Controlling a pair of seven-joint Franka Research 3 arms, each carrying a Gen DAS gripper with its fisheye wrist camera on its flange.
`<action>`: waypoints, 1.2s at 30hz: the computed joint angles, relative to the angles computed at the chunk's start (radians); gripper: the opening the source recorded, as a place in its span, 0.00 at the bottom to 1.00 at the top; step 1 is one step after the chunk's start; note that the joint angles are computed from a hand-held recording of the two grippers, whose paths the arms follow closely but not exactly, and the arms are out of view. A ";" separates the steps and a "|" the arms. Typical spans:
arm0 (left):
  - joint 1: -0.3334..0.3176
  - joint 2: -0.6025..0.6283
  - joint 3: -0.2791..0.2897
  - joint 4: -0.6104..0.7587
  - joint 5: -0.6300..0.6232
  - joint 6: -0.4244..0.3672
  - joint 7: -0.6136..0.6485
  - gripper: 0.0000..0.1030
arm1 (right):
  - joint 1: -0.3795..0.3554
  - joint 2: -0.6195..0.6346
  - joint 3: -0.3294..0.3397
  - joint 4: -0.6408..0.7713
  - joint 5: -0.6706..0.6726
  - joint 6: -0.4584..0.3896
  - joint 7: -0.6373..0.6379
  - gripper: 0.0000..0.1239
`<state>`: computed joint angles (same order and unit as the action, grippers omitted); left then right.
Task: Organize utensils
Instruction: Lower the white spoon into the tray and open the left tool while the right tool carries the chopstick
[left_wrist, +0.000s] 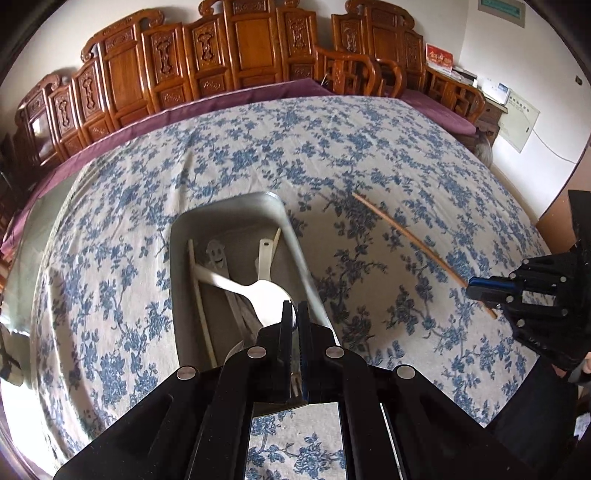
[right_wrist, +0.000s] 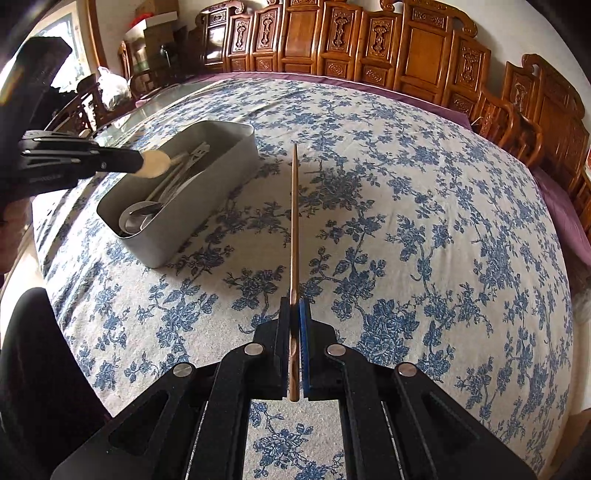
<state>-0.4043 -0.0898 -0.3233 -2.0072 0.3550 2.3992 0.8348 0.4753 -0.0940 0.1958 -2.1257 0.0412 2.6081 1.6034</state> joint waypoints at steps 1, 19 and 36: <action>0.001 -0.004 0.002 -0.008 -0.002 0.001 -0.001 0.02 | 0.001 0.001 0.000 0.000 0.001 0.002 0.000 0.05; 0.023 -0.091 0.010 -0.125 -0.035 0.008 -0.047 0.03 | 0.034 0.022 0.015 0.049 0.037 0.022 0.013 0.05; 0.037 -0.212 0.002 -0.209 -0.015 0.011 -0.113 0.35 | 0.096 0.106 0.031 0.182 0.017 0.003 0.062 0.05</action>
